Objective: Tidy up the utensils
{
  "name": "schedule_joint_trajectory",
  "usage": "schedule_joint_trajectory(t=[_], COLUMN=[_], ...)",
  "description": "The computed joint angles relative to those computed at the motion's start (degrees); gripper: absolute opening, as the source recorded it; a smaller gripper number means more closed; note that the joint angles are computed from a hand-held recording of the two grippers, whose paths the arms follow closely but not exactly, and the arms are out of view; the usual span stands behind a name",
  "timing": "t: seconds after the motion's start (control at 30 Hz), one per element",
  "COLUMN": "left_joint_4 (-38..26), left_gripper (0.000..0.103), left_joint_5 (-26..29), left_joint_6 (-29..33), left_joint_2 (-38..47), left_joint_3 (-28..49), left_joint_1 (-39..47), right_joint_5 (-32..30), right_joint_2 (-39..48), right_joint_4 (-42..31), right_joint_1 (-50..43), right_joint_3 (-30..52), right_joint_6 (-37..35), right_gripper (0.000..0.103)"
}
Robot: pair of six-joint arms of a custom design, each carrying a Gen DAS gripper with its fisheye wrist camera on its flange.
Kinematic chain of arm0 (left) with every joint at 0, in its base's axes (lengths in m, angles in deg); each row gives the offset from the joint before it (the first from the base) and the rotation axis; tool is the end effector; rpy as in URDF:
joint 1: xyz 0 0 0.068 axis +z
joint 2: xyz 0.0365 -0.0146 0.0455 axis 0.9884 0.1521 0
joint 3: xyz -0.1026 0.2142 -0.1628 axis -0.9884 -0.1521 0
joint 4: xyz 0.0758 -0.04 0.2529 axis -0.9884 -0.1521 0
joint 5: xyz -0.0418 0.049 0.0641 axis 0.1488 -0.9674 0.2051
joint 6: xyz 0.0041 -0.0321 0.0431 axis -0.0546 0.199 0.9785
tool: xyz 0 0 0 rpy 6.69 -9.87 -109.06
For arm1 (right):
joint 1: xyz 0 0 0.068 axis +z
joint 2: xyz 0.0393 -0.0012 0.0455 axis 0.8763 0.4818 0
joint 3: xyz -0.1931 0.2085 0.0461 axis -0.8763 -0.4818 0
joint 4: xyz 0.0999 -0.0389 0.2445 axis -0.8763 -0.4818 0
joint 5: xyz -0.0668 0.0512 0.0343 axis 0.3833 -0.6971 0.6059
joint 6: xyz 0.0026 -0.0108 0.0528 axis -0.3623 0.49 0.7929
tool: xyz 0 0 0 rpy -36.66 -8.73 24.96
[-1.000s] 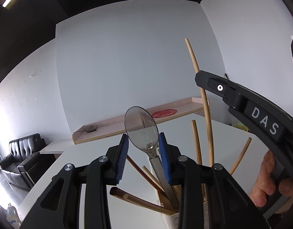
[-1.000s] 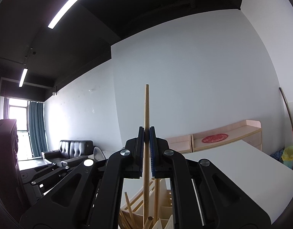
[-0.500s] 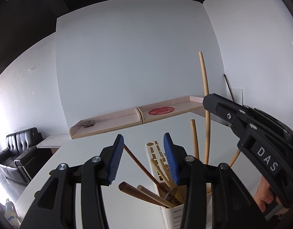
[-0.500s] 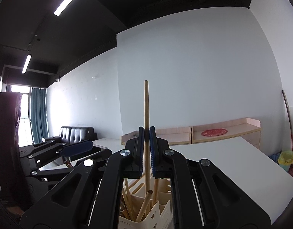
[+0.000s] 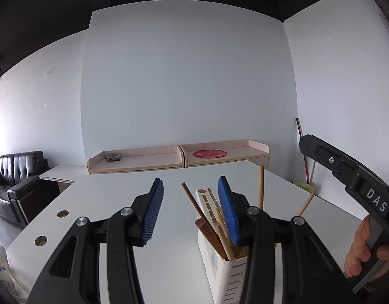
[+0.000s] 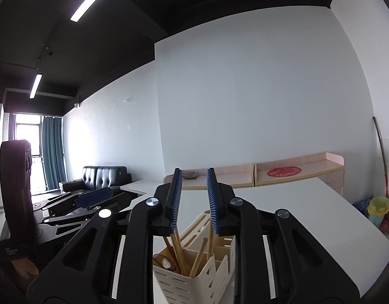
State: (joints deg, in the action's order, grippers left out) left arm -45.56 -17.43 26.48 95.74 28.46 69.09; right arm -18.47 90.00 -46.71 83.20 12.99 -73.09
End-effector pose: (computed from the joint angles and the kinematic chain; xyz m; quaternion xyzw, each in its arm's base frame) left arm 0.2366 -0.0409 0.3859 -0.0135 0.7691 0.0356 0.6379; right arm 0.3966 0.1694 0.3708 -0.1663 0.6649 0.2702 0.6762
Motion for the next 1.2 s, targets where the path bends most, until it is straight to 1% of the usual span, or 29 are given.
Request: schedule_joint_trajectory(t=[0.07,0.13,0.17,0.23,0.27,0.3,0.37,0.4,0.43,0.5,0.57,0.6,0.63,0.67,0.7,0.73,0.77,0.83,0.93,1.07,1.13,1.2], left_joint_4=[-0.9,-1.5,-1.4,-1.2,-1.0,-1.0,-1.1,-1.1,-0.8,-0.3,-0.1,0.4,0.7,1.1,1.6,1.6,1.5,0.8,1.2,1.7,1.8,1.7], left_gripper=[0.05,0.051,0.054,0.06,0.063,0.065,0.071,0.072,0.072,0.073,0.078,0.079,0.08,0.084,0.086,0.092,0.095,0.096,0.096,0.097,0.097,0.097], left_joint_5=[3.2,5.0,5.6,5.7,6.2,6.7,8.8,9.1,8.6,8.5,8.0,7.6,6.7,5.7,5.2,4.2,4.5,5.2,4.0,3.2,2.8,2.7], left_joint_6=[-1.2,-1.9,-2.0,-2.8,-3.4,-4.1,-5.5,-6.0,-6.3,-6.8,-6.7,-6.4,-6.2,-6.1,-6.0,-6.3,-6.2,-5.9,-5.7,-6.1,-6.2,-6.2], left_joint_2=[-2.2,-4.1,-5.2,-7.2,-8.1,-8.7,-9.5,-9.7,-9.9,-10.0,-10.0,-10.1,-10.3,-10.5,-10.6,-11.0,-10.9,-10.3,-9.9,-10.0,-9.6,-9.3], left_joint_3=[-2.1,-4.4,-5.9,-8.8,-10.1,-11.2,-13.0,-13.9,-14.7,-15.9,-16.9,-17.7,-18.2,-18.8,-19.3,-19.9,-19.9,-19.7,-20.4,-21.3,-21.3,-21.4], left_joint_1=[1.5,2.3,2.7,3.1,3.5,3.9,5.1,5.3,5.2,5.4,5.1,4.8,4.2,3.6,3.4,2.2,2.2,2.2,1.1,0.3,0.0,0.0], right_joint_5=[-0.5,-0.5,0.1,-0.5,0.3,0.7,0.4,0.9,1.3,0.8,0.1,-0.4,-0.7,-0.8,-0.9,-0.6,-0.3,0.4,1.2,2.2,2.9,3.9], right_joint_2=[-2.4,-4.4,-5.3,-6.9,-7.6,-8.2,-9.2,-9.4,-9.5,-9.5,-9.2,-8.8,-8.4,-7.9,-7.4,-7.0,-6.7,-6.0,-4.5,-3.8,-3.1,-3.3], right_joint_4=[-0.3,-3.3,-4.3,-6.0,-6.8,-7.2,-7.3,-7.4,-7.8,-7.5,-7.5,-7.3,-7.5,-7.2,-6.8,-6.5,-6.1,-5.7,-7.8,-10.5,-12.8,-12.8], right_joint_1=[-0.3,-0.3,-0.2,-0.5,-0.3,-0.4,-0.7,-0.7,-0.8,-1.2,-1.7,-1.9,-2.0,-2.1,-2.1,-2.0,-1.9,-1.6,-1.5,-1.1,-1.0,-1.0], right_joint_3=[-2.8,-4.1,-4.9,-6.5,-7.3,-8.3,-10.4,-11.3,-11.8,-13.2,-14.1,-14.4,-14.5,-14.5,-14.8,-15.1,-15.4,-16.1,-15.2,-14.7,-13.1,-14.2], right_joint_6=[1.0,0.4,0.2,-0.7,-1.1,-1.0,-1.2,-1.4,-1.7,-1.9,-2.4,-2.6,-3.1,-3.4,-3.7,-4.0,-4.3,-5.5,-7.6,-8.0,-8.2,-8.6], right_gripper=[0.025,0.025,0.025,0.035,0.044,0.05,0.053,0.056,0.059,0.067,0.073,0.08,0.082,0.086,0.092,0.094,0.094,0.094,0.094,0.094,0.094,0.094])
